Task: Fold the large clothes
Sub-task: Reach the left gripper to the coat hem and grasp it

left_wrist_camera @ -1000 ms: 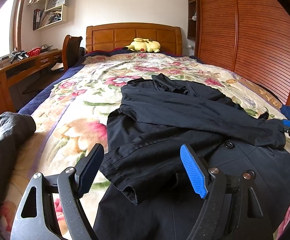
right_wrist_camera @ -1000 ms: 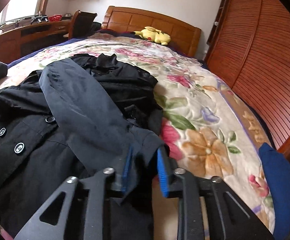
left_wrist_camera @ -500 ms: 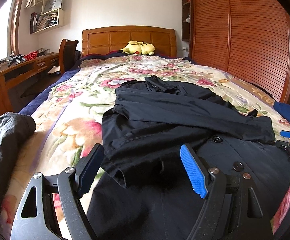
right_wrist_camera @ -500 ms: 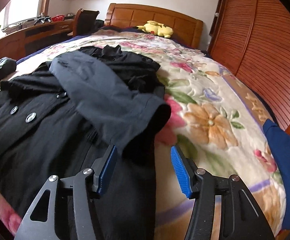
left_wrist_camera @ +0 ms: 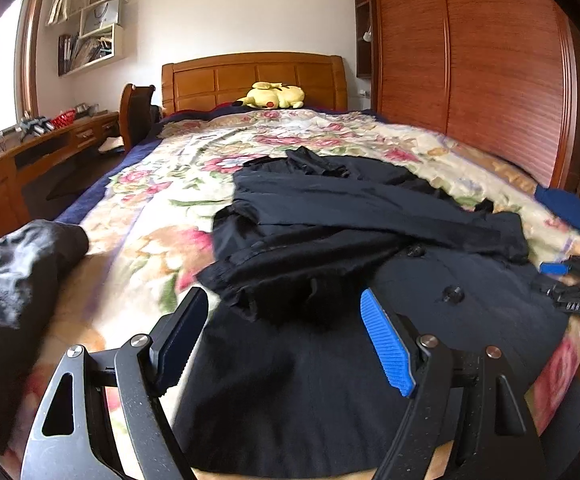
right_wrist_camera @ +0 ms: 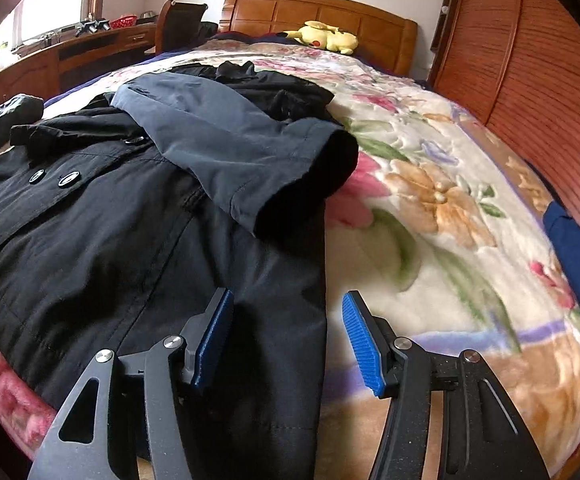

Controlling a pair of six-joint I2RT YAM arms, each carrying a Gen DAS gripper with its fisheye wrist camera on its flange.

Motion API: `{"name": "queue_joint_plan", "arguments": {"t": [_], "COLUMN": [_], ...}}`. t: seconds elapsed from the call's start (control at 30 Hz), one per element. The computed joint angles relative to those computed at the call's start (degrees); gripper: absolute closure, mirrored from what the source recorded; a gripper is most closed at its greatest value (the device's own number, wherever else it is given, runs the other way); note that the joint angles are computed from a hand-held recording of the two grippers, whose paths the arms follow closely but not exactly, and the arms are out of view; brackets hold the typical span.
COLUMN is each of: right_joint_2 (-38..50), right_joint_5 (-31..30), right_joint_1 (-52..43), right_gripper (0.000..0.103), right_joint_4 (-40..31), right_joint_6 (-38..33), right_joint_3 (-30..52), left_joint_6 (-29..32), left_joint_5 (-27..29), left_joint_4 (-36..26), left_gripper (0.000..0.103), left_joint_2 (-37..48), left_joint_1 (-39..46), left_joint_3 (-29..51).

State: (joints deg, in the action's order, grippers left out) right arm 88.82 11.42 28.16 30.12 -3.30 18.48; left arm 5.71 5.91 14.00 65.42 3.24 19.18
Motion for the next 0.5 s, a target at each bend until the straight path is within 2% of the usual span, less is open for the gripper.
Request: {"name": "queue_joint_plan", "arguments": {"t": [0.07,0.2,0.3,0.33,0.37,0.5], "right_joint_2": [0.66,2.18,3.02,3.34,3.49,3.48], "right_joint_5": [-3.54,-9.27,-9.6,-9.27,-8.9,-7.7], "right_joint_1": [-2.23,-5.97,-6.29,-6.11,-5.82,-4.83], "right_gripper": [0.042,0.042,0.042,0.042,0.042,0.042], "right_joint_4": [0.97,3.94,5.66,6.34,7.02,8.16], "right_joint_6": [0.21,0.35,0.28,0.22,0.32,0.97], "right_joint_3": [-0.05,-0.75,-1.14,-1.31,-1.7,-2.53], "left_joint_6": [1.34,3.17,4.79,5.36,5.76,6.39], "left_joint_5": [-0.58,3.95,5.86,6.35,6.73,7.28], "left_joint_4": [-0.96,-2.77,-2.39,-1.91,-1.58,0.24], "left_gripper": [0.023,0.023,0.024,0.026,0.033,0.041], "left_joint_2": [-1.07,-1.24,0.18,1.25,2.06,6.45], "left_joint_1": [1.24,7.22,10.36,11.3,11.96,13.54], "left_joint_3": [-0.62,-0.98,-1.55,-1.73,-1.88,-2.22]}}
